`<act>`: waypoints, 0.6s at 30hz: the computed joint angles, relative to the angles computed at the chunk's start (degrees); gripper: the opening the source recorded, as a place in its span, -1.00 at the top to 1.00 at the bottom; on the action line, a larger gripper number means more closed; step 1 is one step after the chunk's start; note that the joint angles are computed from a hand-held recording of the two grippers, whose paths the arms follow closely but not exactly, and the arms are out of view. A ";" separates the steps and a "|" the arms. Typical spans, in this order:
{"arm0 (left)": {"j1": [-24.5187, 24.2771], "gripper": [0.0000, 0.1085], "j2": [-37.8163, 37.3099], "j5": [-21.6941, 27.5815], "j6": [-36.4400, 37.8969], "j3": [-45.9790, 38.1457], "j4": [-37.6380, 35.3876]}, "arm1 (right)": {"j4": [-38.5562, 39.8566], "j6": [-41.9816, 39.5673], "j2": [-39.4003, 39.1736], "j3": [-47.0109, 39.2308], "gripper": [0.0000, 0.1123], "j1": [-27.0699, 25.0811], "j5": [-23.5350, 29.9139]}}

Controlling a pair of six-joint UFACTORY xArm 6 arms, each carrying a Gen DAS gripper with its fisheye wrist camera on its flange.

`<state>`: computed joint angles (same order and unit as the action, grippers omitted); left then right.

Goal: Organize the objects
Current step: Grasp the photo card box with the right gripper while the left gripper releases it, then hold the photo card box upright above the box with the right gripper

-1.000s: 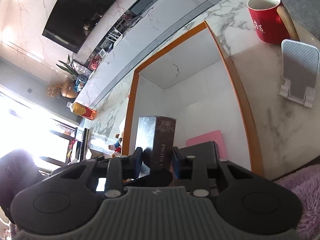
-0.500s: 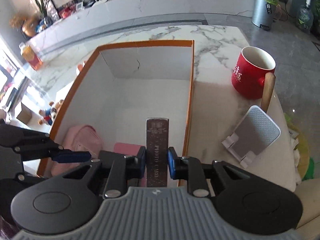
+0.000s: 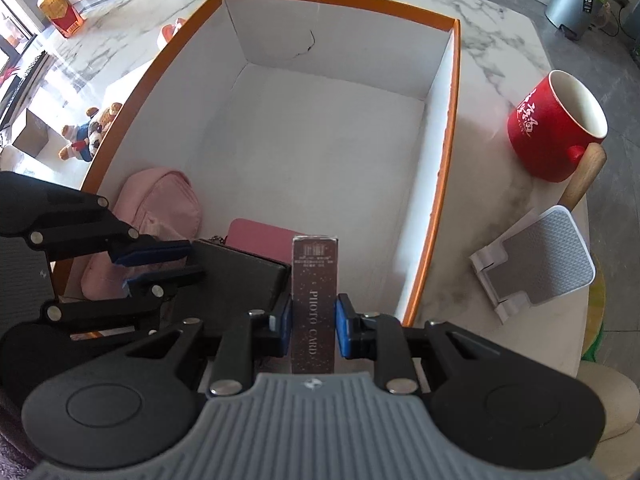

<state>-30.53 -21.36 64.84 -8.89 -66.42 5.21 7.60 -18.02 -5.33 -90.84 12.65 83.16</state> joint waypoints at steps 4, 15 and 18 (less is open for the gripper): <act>0.64 0.74 -0.45 0.42 0.38 0.40 -0.60 | 1.39 2.66 1.27 -1.35 0.58 -0.75 1.57; 1.81 0.95 -2.16 0.11 -0.94 1.93 -0.02 | 9.68 5.23 1.02 -2.08 0.58 -2.38 4.76; 3.86 0.89 -4.82 -1.16 -1.84 2.28 -3.29 | 10.97 5.38 0.53 -2.33 0.58 -2.41 4.86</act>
<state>-26.66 -26.18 63.68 -10.73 -64.14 1.92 18.57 -12.64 -4.81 -93.17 10.24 88.02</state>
